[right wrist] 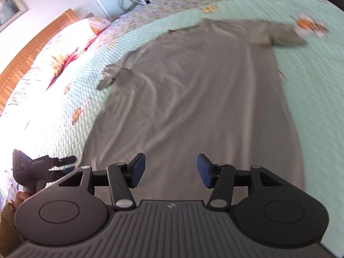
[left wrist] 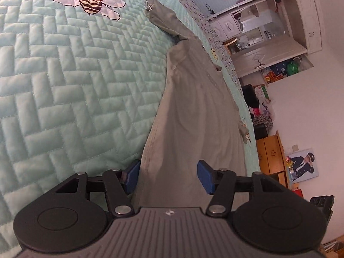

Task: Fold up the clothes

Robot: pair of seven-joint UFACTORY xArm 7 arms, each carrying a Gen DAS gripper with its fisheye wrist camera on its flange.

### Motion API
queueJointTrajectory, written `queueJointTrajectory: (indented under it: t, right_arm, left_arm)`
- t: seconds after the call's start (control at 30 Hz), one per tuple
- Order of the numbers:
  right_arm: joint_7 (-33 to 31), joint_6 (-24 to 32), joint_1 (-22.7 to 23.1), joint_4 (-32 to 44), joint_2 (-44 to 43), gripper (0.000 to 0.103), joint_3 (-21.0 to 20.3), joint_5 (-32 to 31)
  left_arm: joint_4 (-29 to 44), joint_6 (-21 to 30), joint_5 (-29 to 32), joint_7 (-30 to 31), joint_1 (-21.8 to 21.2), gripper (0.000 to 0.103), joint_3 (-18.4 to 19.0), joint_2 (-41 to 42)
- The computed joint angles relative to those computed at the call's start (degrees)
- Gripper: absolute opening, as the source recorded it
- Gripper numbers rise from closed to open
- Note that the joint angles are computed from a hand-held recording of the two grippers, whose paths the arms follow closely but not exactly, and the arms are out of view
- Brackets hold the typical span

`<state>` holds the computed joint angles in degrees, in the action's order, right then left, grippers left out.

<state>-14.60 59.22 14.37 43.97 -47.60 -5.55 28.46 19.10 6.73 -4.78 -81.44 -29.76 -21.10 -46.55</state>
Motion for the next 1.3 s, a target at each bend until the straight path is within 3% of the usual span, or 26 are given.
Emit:
queueJointTrajectory:
  t: [0.03, 0.07, 0.13, 0.17, 0.27, 0.33, 0.47, 0.57, 0.73, 0.9, 0.97, 1.07, 1.13, 1.3]
  right_arm:
    - [-0.64, -2.11, 1.11, 1.71, 2.39, 0.055, 1.40, 0.37]
    - [-1.48, -4.50, 2.31, 3.69, 4.98, 0.056, 3.11, 0.38]
    - [-4.97, -10.06, 5.01, 7.69, 10.06, 0.058, 6.61, -0.92]
    - [-7.38, -13.22, 6.34, 9.64, 12.55, 0.064, 8.39, -2.28]
    - [-14.56, -24.81, 9.64, 14.45, 20.06, 0.075, 14.08, -8.70]
    - [-16.17, -27.48, 11.75, 19.50, 26.38, 0.075, 15.33, -10.58]
    - [-6.80, -24.55, 11.97, 35.63, 42.66, 0.075, 19.26, -16.10]
    - [2.42, -26.83, 13.76, 42.68, 51.27, 0.075, 20.70, -27.24]
    - [15.19, -30.58, 22.15, 50.13, 61.85, 0.075, 16.89, -52.04]
    - [25.09, -26.53, 32.30, 62.33, 74.02, 0.076, 8.98, -68.96]
    - [27.96, -23.41, 36.39, 68.48, 79.40, 0.081, 5.24, -74.80]
    - [27.15, -19.22, 38.75, 76.99, 86.23, 0.081, 3.70, -75.70]
    - [24.15, -15.36, 38.75, 82.89, 89.99, 0.081, 4.88, -70.92]
    - [24.74, -8.12, 42.27, 95.23, 98.42, 0.081, 0.01, -68.71]
  left_arm:
    - [0.81, 1.23, 0.39, -2.15, 2.92, 0.045, -3.16, -0.15]
    - [1.70, 2.81, 1.06, -4.57, 5.83, 0.026, -6.34, -0.51]
    - [2.17, 5.72, 2.47, -9.73, 9.59, 0.004, -11.30, -2.18]
    - [2.01, 6.28, 3.37, -11.55, 10.57, 0.003, -12.81, -2.86]
    - [0.15, 3.27, 5.52, -13.27, 10.36, 0.002, -12.63, -3.70]
    - [-1.61, 0.73, 6.06, -15.08, 10.46, 0.002, -12.98, -4.37]
    - [-4.05, -4.92, 6.79, -16.96, 10.82, 0.003, -12.72, -4.28]
    - [-5.74, -9.69, 6.50, -17.94, 11.35, 0.003, -12.97, -4.15]
    - [-7.97, -13.61, 5.42, -19.87, 13.04, 0.003, -15.00, -6.12]
    - [-8.51, -14.70, 5.74, -19.33, 12.95, 0.003, -15.46, -6.56]
    - [-9.32, -16.46, 5.51, -19.26, 12.71, 0.003, -15.18, -6.33]
    - [-9.94, -18.33, 5.24, -18.46, 12.35, 0.003, -14.71, -5.71]
    - [-10.26, -19.14, 4.94, -17.88, 11.98, 0.003, -14.42, -5.54]
    - [-10.26, -19.45, 3.96, -17.23, 11.90, 0.003, -14.92, -5.41]
